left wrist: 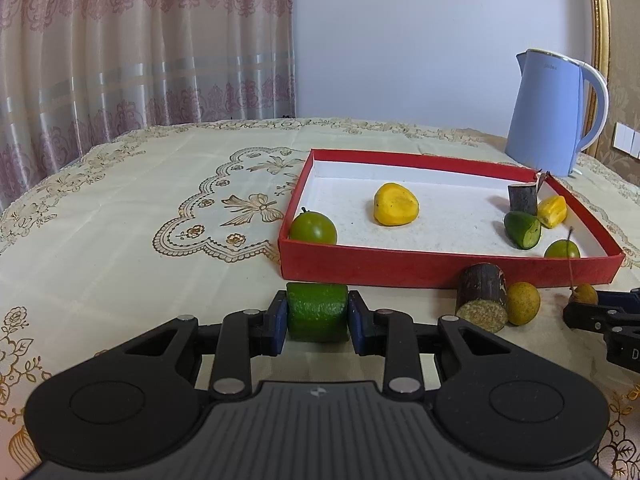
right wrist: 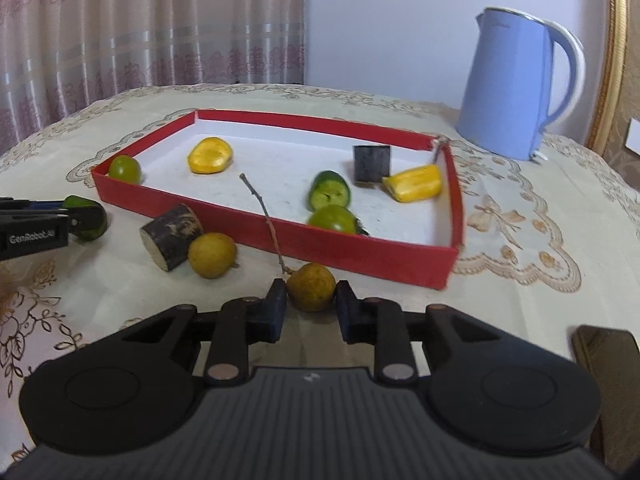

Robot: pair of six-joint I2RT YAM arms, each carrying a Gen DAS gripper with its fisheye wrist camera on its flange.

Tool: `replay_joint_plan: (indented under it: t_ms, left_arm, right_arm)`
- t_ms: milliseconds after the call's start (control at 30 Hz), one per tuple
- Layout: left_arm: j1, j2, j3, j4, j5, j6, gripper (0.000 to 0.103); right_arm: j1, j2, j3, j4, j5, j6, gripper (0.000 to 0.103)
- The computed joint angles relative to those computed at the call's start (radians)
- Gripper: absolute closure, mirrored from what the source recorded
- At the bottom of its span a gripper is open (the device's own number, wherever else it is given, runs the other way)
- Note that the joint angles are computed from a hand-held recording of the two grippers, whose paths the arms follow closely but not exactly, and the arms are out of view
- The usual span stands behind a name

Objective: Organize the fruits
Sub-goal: 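Carry the cucumber into the tray and open the left tool while the right tool holds the brown fruit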

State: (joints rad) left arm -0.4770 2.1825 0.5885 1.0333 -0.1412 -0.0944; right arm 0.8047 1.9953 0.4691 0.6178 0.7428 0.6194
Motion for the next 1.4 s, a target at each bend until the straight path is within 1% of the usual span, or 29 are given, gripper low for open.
replay_joint_plan:
  t_ms: [100, 167, 233, 367, 433, 533, 600, 700, 833, 967, 1067, 1100, 1133, 1167, 1200, 1233, 1267, 1300, 1333, 1367, 1400]
  left_arm:
    - [0.0, -0.003, -0.004, 0.005, -0.004, 0.002, 0.073]
    - [-0.011, -0.002, -0.009, 0.016, -0.035, -0.003, 0.073]
    - [-0.011, -0.015, -0.015, 0.016, -0.045, 0.0, 0.073]
    - [0.018, -0.096, -0.039, 0.002, 0.002, -0.003, 0.073]
    - [0.03, -0.142, -0.034, -0.026, 0.032, -0.004, 0.073]
    - [0.028, -0.19, 0.008, -0.099, 0.064, 0.001, 0.073]
    - [0.008, -0.2, 0.059, -0.162, 0.07, 0.013, 0.073]
    - [-0.037, -0.174, 0.143, -0.225, 0.05, 0.038, 0.073]
    - [-0.109, -0.085, 0.319, -0.362, 0.01, 0.076, 0.073]
    - [-0.174, 0.037, 0.523, -0.491, -0.067, 0.116, 0.073]
    - [-0.199, 0.12, 0.664, -0.582, -0.106, 0.159, 0.073]
    - [-0.202, 0.134, 0.684, -0.591, -0.111, 0.17, 0.07]
    - [-0.206, 0.142, 0.695, -0.595, -0.118, 0.18, 0.065]
    - [-0.209, 0.139, 0.689, -0.587, -0.127, 0.186, 0.043]
    - [-0.212, 0.13, 0.662, -0.552, -0.14, 0.19, 0.016]
    - [-0.214, 0.118, 0.615, -0.478, -0.16, 0.198, 0.008]
    - [-0.219, 0.105, 0.553, -0.381, -0.197, 0.215, 0.005]
    - [-0.225, 0.09, 0.496, -0.301, -0.245, 0.242, 0.005]
    - [-0.229, 0.074, 0.45, -0.243, -0.28, 0.26, 0.005]
    - [-0.228, 0.055, 0.379, -0.154, -0.315, 0.277, 0.005]
    - [-0.227, 0.044, 0.332, -0.093, -0.334, 0.284, 0.005]
  right_arm:
    - [-0.005, 0.006, -0.01, 0.029, -0.005, -0.002, 0.078]
    - [-0.001, 0.015, -0.006, 0.034, 0.005, -0.007, 0.078]
    - [-0.006, 0.012, -0.018, 0.054, -0.006, -0.007, 0.078]
    - [-0.02, 0.008, -0.044, 0.104, -0.03, -0.001, 0.078]
    - [-0.018, 0.009, -0.042, 0.101, -0.028, 0.0, 0.078]
    - [-0.018, 0.009, -0.041, 0.099, -0.028, 0.0, 0.078]
    - [-0.018, 0.009, -0.042, 0.104, -0.031, 0.003, 0.078]
    - [-0.018, 0.008, -0.044, 0.107, -0.032, 0.003, 0.078]
    - [-0.015, 0.007, -0.036, 0.087, -0.024, 0.002, 0.078]
    - [-0.013, 0.006, -0.03, 0.075, -0.021, 0.002, 0.078]
    - [-0.01, 0.005, -0.027, 0.068, -0.017, 0.003, 0.078]
    - [-0.01, 0.006, -0.026, 0.068, -0.017, 0.004, 0.078]
    - [-0.01, 0.006, -0.026, 0.068, -0.017, 0.004, 0.078]
    - [-0.009, 0.007, -0.026, 0.069, -0.017, 0.006, 0.078]
    - [-0.008, 0.007, -0.026, 0.069, -0.018, 0.007, 0.078]
    - [-0.008, 0.007, -0.028, 0.072, -0.018, 0.007, 0.078]
    - [-0.008, 0.007, -0.028, 0.072, -0.018, 0.007, 0.078]
    - [-0.009, 0.008, -0.028, 0.072, -0.017, 0.006, 0.078]
    - [-0.009, 0.008, -0.028, 0.072, -0.017, 0.006, 0.078]
    - [-0.009, 0.008, -0.027, 0.071, -0.017, 0.005, 0.077]
    - [-0.009, 0.008, -0.027, 0.071, -0.017, 0.005, 0.077]
